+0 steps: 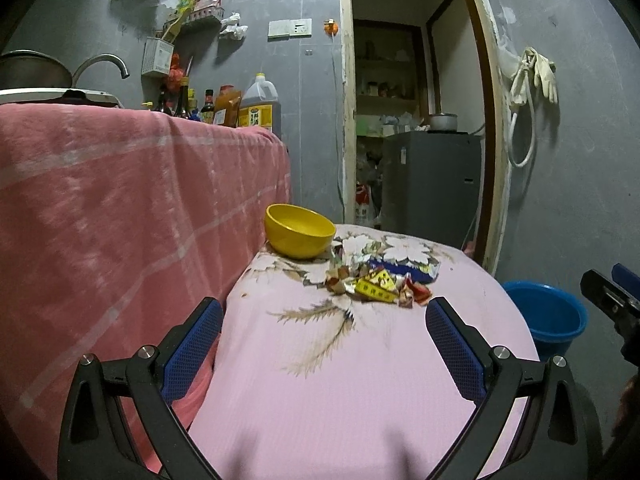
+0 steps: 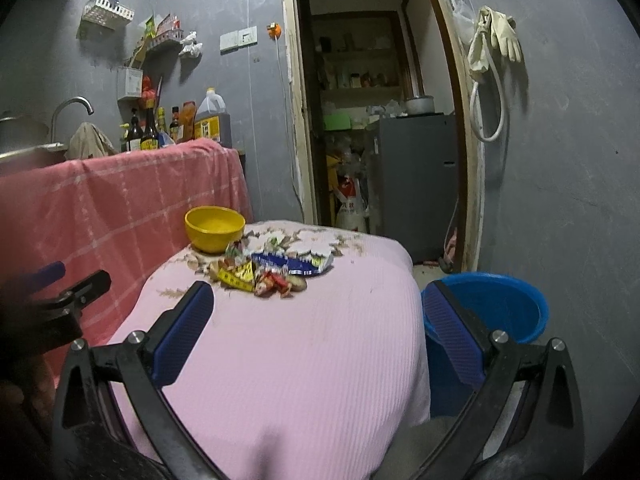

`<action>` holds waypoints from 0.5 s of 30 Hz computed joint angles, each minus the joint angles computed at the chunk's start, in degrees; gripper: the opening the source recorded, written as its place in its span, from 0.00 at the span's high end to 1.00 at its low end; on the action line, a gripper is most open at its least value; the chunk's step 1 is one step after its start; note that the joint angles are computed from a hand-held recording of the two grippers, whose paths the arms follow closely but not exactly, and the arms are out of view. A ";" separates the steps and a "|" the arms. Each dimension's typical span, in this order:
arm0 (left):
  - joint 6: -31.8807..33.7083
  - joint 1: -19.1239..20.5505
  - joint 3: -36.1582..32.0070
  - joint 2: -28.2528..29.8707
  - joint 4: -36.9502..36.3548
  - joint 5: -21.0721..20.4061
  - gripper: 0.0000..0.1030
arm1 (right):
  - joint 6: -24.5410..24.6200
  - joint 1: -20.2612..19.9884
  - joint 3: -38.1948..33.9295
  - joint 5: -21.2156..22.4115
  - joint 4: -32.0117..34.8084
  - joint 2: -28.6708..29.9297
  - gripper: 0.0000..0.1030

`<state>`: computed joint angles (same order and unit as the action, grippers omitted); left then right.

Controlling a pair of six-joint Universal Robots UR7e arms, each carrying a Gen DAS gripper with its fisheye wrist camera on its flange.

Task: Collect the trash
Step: 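Lower both tools toward the wrapper pile and open their fingers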

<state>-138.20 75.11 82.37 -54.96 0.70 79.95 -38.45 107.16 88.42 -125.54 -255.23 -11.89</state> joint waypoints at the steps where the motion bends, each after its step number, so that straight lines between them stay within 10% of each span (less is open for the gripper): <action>1: -0.25 -0.15 -0.61 0.42 0.10 -0.13 0.03 | -0.20 -0.16 -0.26 0.47 0.18 -0.13 0.00; 15: -0.56 -0.64 -13.87 9.10 1.21 2.97 0.03 | -4.91 -2.97 -9.52 7.52 5.72 -0.59 0.00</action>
<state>-138.76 74.46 68.50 -45.86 1.91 82.92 -43.36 104.19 78.90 -118.02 -249.51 -12.48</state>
